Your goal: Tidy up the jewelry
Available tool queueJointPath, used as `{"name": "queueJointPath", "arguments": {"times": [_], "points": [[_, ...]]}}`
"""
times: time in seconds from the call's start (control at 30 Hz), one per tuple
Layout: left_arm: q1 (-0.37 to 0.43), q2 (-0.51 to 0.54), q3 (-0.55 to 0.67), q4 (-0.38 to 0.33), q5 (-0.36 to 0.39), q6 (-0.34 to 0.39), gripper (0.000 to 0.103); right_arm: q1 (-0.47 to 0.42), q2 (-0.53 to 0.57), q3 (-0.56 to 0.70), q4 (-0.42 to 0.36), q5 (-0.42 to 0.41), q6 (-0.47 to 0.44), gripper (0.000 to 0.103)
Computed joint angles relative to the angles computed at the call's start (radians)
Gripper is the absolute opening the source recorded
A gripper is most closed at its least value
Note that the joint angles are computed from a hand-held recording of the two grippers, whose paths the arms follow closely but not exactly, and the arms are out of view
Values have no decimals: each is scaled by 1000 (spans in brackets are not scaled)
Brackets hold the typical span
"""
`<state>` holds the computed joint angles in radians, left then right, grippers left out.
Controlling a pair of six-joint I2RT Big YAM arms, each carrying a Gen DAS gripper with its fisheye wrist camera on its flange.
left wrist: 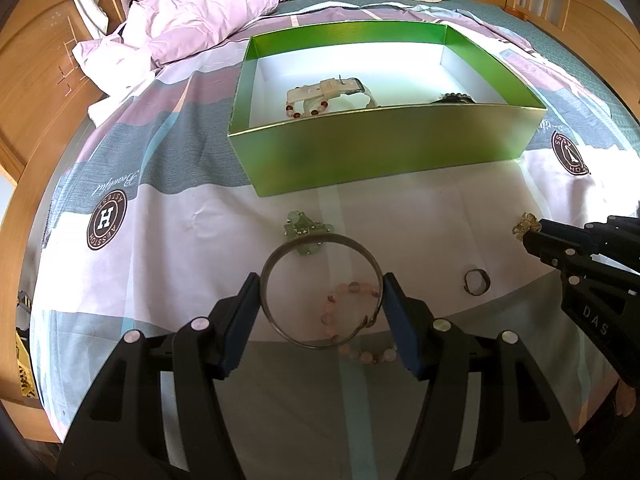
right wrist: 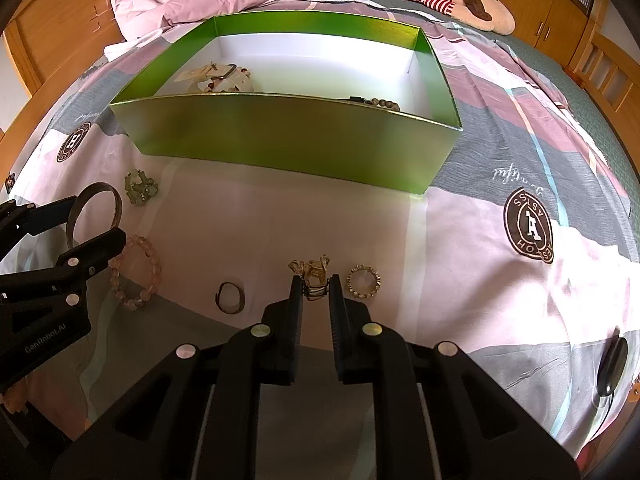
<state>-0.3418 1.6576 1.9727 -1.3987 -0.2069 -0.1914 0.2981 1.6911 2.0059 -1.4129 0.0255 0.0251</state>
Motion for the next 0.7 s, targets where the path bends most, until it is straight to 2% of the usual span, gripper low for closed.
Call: {"name": "queueJointPath", "arguments": {"times": [0.2, 0.33, 0.43, 0.7], "points": [[1, -4, 0, 6, -9, -5, 61, -5, -7, 6, 5, -9, 6, 14], [-3, -29, -10, 56, -48, 8, 61, -14, -35, 11, 43, -18, 4, 14], [-5, -43, -14, 88, -44, 20, 61, -14, -44, 8, 66, -10, 0, 14], [-15, -30, -12, 67, -42, 40, 61, -6, -28, -1, 46, 8, -9, 14]]}}
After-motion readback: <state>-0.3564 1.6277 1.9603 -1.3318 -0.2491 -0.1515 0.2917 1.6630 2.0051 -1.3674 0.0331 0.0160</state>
